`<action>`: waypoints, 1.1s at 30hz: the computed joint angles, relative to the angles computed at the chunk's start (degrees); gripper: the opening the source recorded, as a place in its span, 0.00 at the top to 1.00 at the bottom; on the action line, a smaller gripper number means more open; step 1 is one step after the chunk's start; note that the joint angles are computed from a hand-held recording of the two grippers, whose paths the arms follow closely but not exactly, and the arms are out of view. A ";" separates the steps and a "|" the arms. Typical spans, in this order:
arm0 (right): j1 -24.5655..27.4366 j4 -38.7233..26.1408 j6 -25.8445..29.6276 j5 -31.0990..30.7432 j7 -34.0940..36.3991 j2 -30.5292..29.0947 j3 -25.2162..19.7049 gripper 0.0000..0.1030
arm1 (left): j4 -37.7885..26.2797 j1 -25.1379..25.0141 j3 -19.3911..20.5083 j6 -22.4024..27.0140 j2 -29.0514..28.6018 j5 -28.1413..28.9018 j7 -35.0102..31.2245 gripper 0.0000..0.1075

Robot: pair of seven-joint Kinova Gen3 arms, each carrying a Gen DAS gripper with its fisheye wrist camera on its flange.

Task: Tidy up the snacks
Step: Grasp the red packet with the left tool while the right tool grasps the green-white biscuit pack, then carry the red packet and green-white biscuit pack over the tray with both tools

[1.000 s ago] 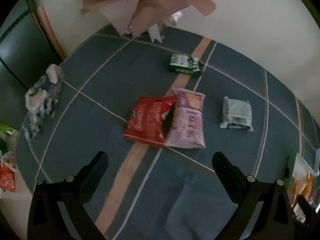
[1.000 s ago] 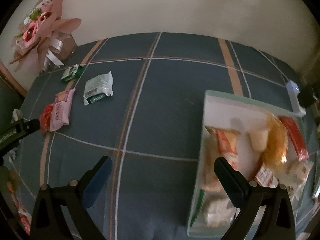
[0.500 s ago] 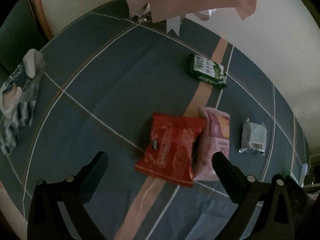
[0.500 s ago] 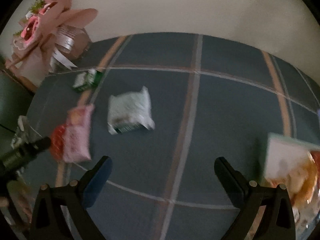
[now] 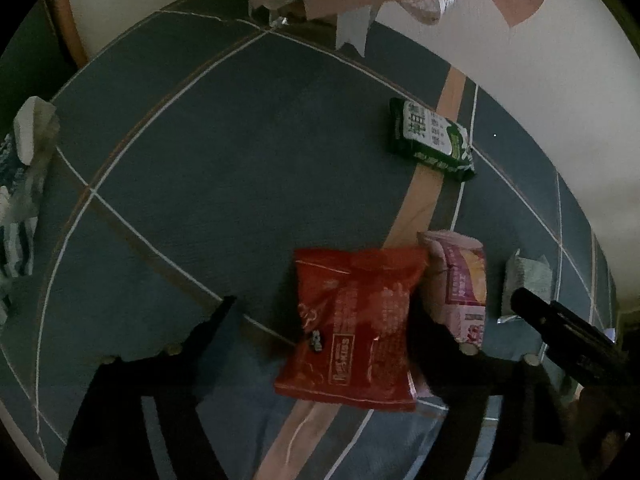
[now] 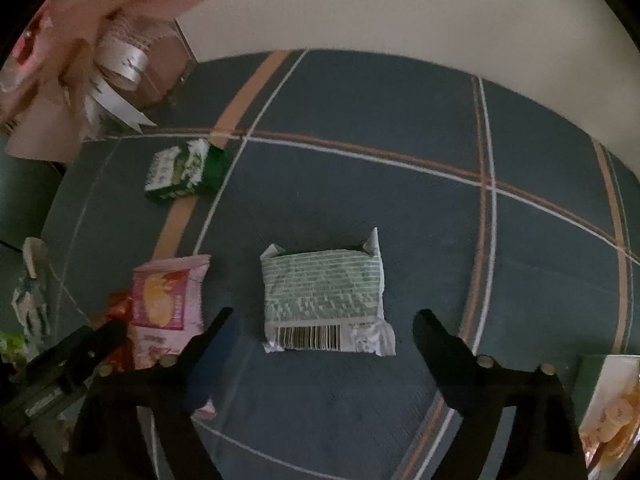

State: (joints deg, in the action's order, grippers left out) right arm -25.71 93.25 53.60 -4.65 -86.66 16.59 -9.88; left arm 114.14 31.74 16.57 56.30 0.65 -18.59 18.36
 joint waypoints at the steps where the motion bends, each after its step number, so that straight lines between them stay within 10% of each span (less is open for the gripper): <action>1: -0.25 0.06 -0.13 0.38 -0.20 0.32 0.06 0.21 | 0.13 -0.01 0.00 -0.50 0.21 -0.10 -0.07 0.32; 5: 0.01 0.38 -0.49 -0.22 0.34 1.29 -0.16 0.32 | -0.71 1.06 0.14 0.56 1.39 -1.78 1.32 0.50; 17: 5.38 5.34 -1.07 -7.65 8.00 -3.96 -0.43 0.38 | -5.12 4.69 1.61 7.73 1.29 -4.13 8.91 0.51; 33: 13.73 11.70 3.62 -16.50 19.27 -20.72 6.55 0.38 | -27.54 18.50 1.49 22.61 10.79 -12.39 15.70 0.51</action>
State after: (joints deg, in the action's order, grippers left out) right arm -11.97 104.95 57.22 -21.16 -67.39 -4.13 -3.33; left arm 86.60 50.24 18.05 78.91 11.44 -30.97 34.06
